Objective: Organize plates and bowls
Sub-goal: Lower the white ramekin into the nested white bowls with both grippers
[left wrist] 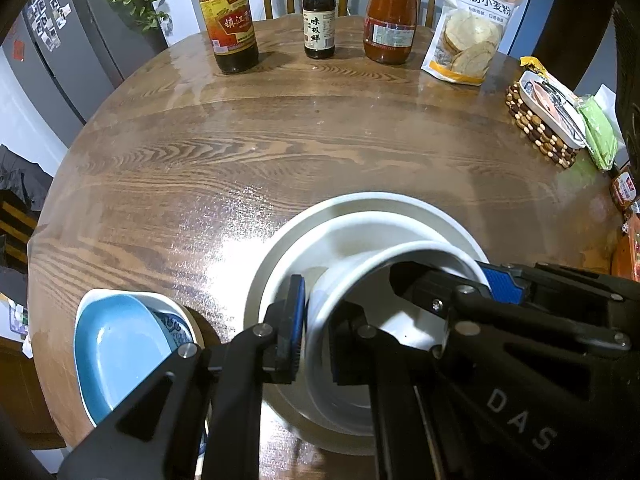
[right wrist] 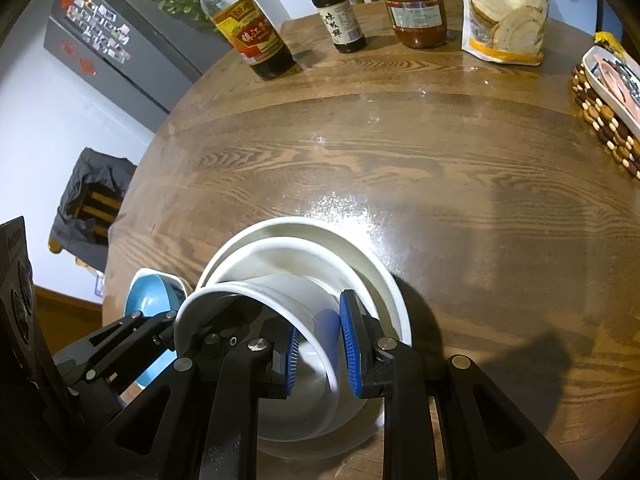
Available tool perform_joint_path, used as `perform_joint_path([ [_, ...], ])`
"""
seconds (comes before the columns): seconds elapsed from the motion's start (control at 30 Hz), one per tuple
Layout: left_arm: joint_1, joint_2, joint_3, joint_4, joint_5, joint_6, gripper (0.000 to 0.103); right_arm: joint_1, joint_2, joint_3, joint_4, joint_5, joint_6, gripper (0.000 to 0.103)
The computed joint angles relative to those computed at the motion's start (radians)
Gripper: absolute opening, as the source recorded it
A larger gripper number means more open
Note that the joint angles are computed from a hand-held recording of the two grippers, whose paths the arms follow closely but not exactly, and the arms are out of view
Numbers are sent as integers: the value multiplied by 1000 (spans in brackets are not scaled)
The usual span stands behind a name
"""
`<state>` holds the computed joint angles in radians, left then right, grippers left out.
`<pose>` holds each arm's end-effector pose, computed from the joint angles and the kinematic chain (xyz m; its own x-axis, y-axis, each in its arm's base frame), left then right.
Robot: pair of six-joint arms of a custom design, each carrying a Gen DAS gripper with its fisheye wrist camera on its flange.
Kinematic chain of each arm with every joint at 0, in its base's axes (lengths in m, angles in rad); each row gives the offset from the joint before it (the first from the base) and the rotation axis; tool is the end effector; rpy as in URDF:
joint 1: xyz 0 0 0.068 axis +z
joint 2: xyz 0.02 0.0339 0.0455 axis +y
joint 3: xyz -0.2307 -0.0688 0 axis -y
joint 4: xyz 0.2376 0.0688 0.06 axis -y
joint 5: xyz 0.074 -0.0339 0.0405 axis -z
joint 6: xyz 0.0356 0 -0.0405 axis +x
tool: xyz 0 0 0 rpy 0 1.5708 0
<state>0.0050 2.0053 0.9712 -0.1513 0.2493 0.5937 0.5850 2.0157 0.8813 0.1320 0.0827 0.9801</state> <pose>0.3310 -0.0071 0.0487 -0.7189 0.5386 -0.4395 0.5913 0.8062 0.0208 0.2793 0.1814 0.0395 -0.8176 0.4513 -0.3576 0.2977 0.8629 0.4083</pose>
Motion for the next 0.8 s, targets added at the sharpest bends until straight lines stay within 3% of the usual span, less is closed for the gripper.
perform_joint_path([
  [0.8, 4, 16, 10, -2, -1, 11, 7, 5, 1, 6, -10, 6, 2, 24],
])
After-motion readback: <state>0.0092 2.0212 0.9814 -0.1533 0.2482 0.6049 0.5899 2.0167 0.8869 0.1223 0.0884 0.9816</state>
